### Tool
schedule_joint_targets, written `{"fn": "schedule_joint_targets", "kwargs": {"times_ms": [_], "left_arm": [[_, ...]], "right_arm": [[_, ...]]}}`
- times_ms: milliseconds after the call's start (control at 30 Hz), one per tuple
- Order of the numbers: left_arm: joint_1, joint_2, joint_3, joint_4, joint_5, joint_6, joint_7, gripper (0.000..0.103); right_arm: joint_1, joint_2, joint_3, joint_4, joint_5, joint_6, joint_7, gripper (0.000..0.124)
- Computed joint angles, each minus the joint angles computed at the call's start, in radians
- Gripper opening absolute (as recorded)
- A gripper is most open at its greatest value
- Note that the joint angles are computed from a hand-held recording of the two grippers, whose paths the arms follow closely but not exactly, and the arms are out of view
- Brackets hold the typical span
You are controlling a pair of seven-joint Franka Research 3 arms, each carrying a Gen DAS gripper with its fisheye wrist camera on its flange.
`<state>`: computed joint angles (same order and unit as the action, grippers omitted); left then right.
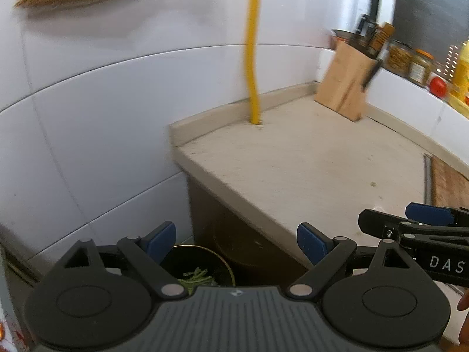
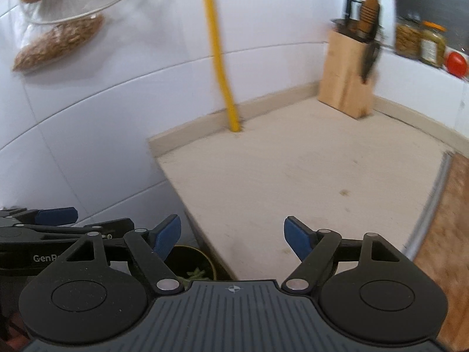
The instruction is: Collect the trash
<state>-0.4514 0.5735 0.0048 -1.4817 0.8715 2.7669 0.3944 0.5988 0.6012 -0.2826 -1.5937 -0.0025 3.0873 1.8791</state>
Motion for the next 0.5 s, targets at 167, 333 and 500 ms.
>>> {"fn": "schedule_joint_targets", "kwargs": {"times_ms": [167, 333, 500], "left_arm": [[-0.04, 0.016, 0.005, 0.05, 0.03, -0.046, 0.003, 0.086], [-0.078, 0.007, 0.017, 0.053, 0.075, -0.077, -0.071, 0.087], [-0.09, -0.024, 0.008, 0.02, 0.124, -0.119, -0.149, 0.088]], "right_arm": [[-0.066, -0.049, 0.058, -0.067, 0.034, 0.035, -0.043, 0.083], [-0.146, -0.105, 0.143, -0.133, 0.072, 0.067, -0.145, 0.083], [-0.255, -0.135, 0.278, -0.172, 0.135, 0.087, -0.279, 0.083]]}}
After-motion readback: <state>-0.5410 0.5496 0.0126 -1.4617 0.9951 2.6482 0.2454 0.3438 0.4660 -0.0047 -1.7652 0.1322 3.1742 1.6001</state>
